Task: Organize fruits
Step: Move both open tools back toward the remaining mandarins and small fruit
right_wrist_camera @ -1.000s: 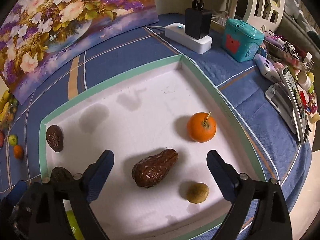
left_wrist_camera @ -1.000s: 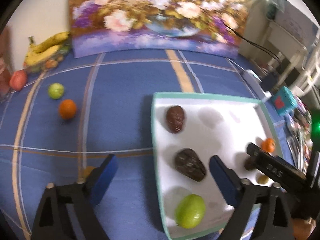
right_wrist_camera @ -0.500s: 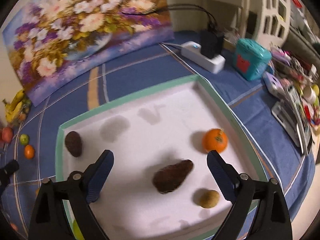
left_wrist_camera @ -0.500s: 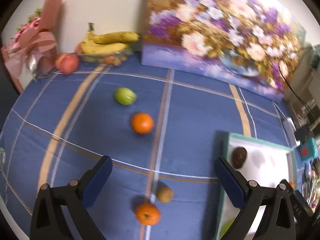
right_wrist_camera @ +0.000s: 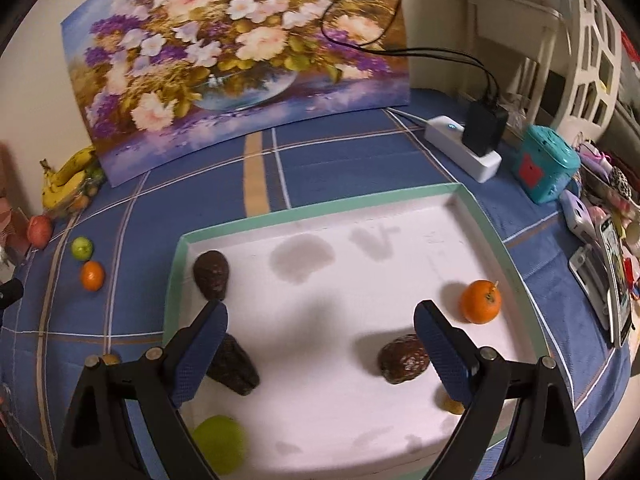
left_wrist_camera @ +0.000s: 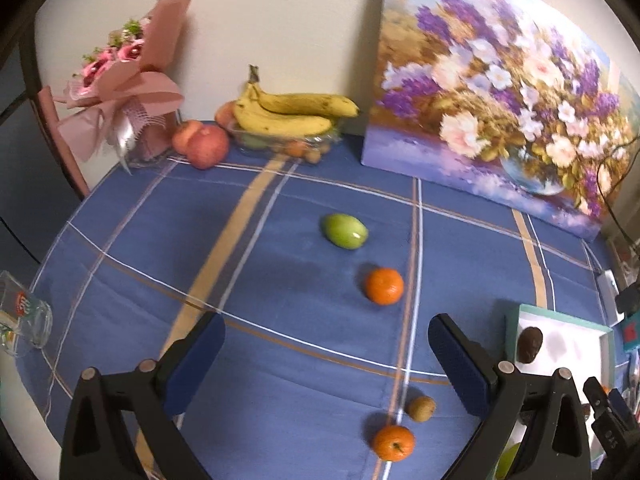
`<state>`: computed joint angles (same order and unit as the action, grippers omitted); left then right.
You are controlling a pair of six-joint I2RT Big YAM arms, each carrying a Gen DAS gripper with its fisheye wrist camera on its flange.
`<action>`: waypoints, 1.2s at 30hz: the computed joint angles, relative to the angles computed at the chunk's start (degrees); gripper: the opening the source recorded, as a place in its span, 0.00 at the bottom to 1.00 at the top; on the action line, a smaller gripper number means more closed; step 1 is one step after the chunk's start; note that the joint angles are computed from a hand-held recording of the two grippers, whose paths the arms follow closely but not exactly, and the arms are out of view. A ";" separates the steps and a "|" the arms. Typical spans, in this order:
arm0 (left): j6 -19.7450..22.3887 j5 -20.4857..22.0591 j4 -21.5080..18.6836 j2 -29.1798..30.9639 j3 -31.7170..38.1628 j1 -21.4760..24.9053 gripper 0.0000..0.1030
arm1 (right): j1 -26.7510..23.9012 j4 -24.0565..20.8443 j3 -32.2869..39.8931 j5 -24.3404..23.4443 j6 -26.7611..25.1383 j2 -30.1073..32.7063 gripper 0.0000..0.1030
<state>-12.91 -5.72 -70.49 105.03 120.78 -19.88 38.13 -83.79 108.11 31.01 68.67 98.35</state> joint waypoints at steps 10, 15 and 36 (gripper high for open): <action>-2.82 3.74 1.84 -2.78 -1.38 4.36 1.00 | 1.89 0.84 9.71 -0.02 -6.02 5.46 0.92; -3.36 5.82 3.80 -4.25 -3.50 5.88 1.00 | 2.96 0.26 16.29 -1.14 -10.21 9.94 0.92; -5.72 7.48 -4.53 1.52 -3.61 7.19 1.00 | 3.87 -1.66 33.52 -14.55 -17.05 25.56 0.90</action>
